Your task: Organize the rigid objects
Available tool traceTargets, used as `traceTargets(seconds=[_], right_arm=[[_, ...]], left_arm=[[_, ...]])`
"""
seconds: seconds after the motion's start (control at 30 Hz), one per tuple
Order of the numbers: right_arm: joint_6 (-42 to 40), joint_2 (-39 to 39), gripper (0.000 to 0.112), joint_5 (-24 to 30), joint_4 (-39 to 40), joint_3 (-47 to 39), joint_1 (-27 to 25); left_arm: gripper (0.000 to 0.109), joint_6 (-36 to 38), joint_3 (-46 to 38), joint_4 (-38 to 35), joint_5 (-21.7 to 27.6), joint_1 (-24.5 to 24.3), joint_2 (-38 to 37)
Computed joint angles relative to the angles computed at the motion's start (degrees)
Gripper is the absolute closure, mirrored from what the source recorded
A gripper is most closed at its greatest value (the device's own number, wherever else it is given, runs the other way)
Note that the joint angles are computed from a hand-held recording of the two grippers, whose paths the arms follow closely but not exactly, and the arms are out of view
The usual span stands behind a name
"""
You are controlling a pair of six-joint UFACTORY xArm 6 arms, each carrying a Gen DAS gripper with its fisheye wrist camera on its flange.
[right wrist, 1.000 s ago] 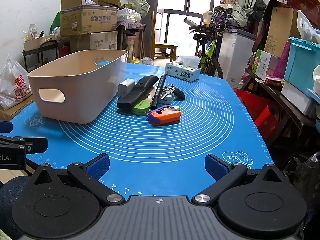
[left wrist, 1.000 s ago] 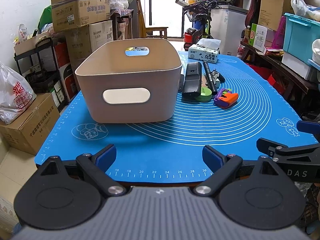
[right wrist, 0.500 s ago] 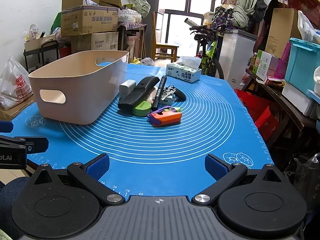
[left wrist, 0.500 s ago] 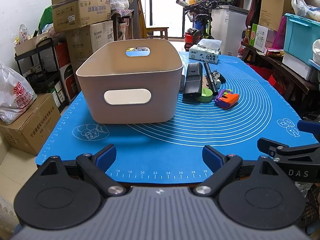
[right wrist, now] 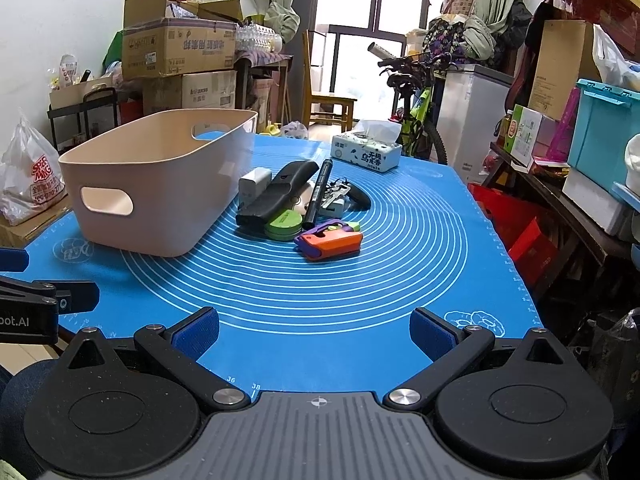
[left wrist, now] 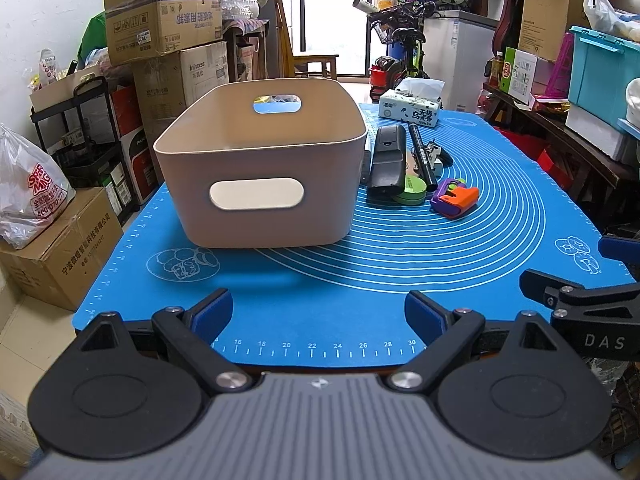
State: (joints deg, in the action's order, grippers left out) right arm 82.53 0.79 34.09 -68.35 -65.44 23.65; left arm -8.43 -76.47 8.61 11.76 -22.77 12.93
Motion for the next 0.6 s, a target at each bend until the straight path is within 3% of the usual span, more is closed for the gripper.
traceTargets(seconds=[0.6], right_arm=[[0.2, 0.0, 0.012, -0.1, -0.2, 0.1, 0.0]], left_arm=[[0.016, -0.4, 0.0, 0.3, -0.2, 0.0, 0.1]])
